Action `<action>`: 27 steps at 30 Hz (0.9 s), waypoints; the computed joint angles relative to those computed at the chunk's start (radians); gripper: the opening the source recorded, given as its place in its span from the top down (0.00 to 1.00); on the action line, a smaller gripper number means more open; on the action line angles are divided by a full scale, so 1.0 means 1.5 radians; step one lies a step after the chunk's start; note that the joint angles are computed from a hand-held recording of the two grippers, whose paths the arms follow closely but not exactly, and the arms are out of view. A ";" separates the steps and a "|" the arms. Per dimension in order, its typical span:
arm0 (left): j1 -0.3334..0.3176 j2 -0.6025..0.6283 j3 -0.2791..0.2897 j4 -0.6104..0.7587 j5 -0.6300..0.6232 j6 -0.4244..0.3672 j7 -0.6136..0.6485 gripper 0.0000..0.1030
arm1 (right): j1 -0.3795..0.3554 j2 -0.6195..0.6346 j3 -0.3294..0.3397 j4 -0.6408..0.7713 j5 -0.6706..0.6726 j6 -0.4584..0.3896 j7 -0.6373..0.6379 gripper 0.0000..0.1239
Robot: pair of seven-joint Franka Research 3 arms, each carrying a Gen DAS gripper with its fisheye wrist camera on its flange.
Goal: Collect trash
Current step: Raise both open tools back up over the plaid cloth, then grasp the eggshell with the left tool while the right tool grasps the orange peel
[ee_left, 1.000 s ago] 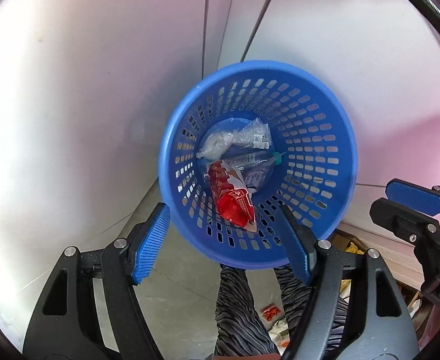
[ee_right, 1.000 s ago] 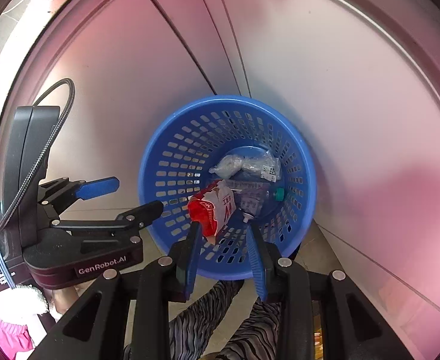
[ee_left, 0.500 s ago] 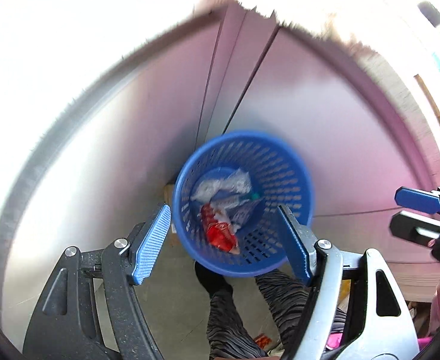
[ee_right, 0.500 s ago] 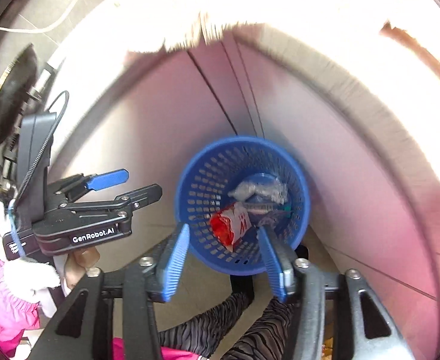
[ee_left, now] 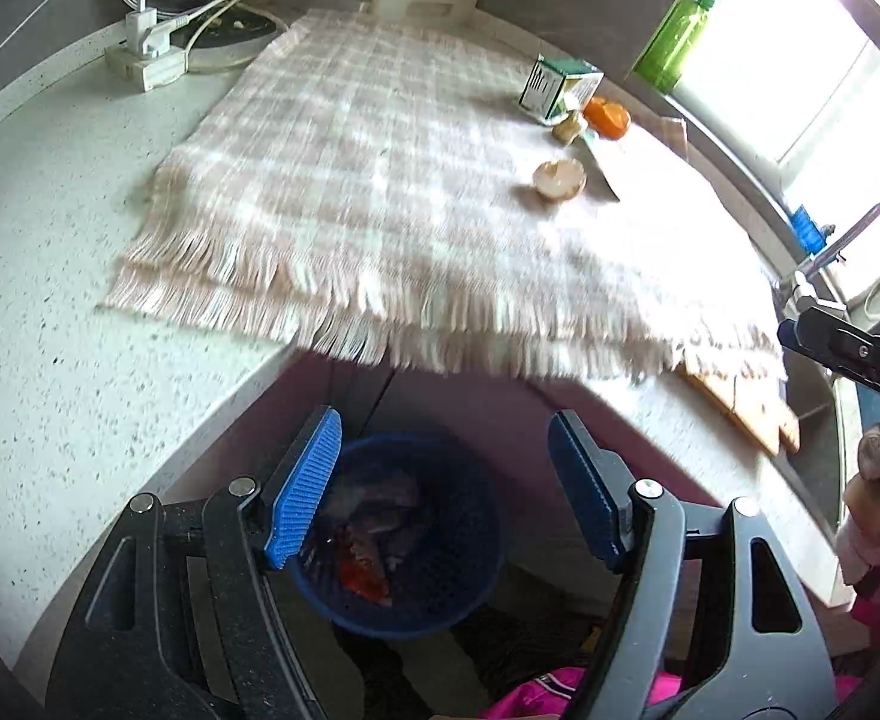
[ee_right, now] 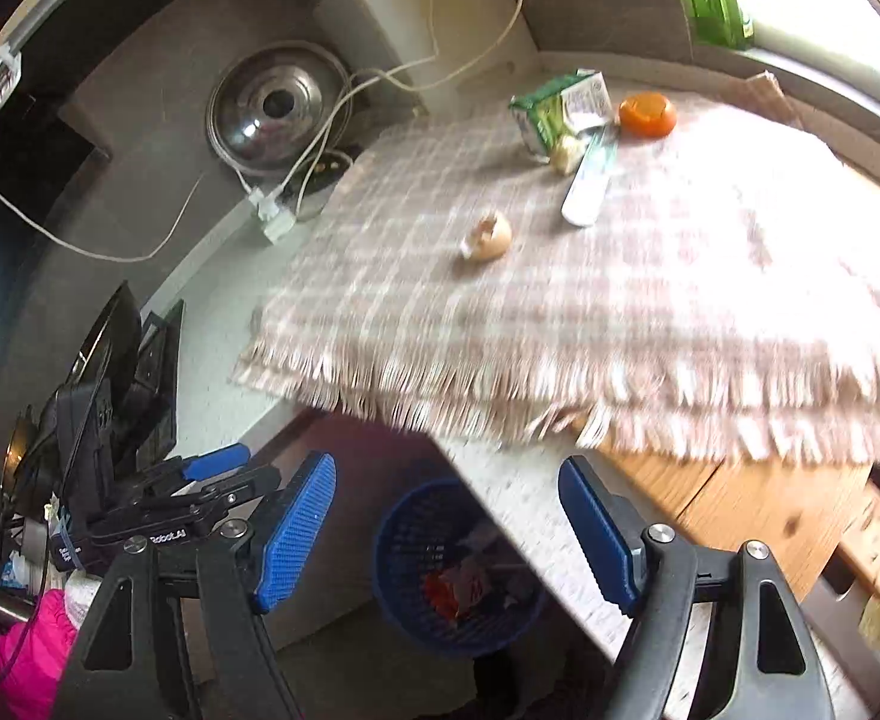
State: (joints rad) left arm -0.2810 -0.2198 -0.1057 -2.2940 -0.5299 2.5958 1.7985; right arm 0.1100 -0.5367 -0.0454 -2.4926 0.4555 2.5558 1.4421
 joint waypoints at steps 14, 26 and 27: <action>0.015 0.223 -0.093 0.262 0.057 -0.001 -0.129 0.28 | -0.072 0.290 -0.080 0.309 0.114 -0.058 -0.158 0.36; 0.036 0.349 -0.134 0.389 0.140 -0.036 -0.253 0.28 | -0.175 0.537 -0.040 0.587 0.130 -0.157 -0.144 0.41; 0.035 0.355 -0.133 0.395 0.149 -0.037 -0.262 0.28 | -0.181 0.556 -0.037 0.610 0.126 -0.163 -0.134 0.42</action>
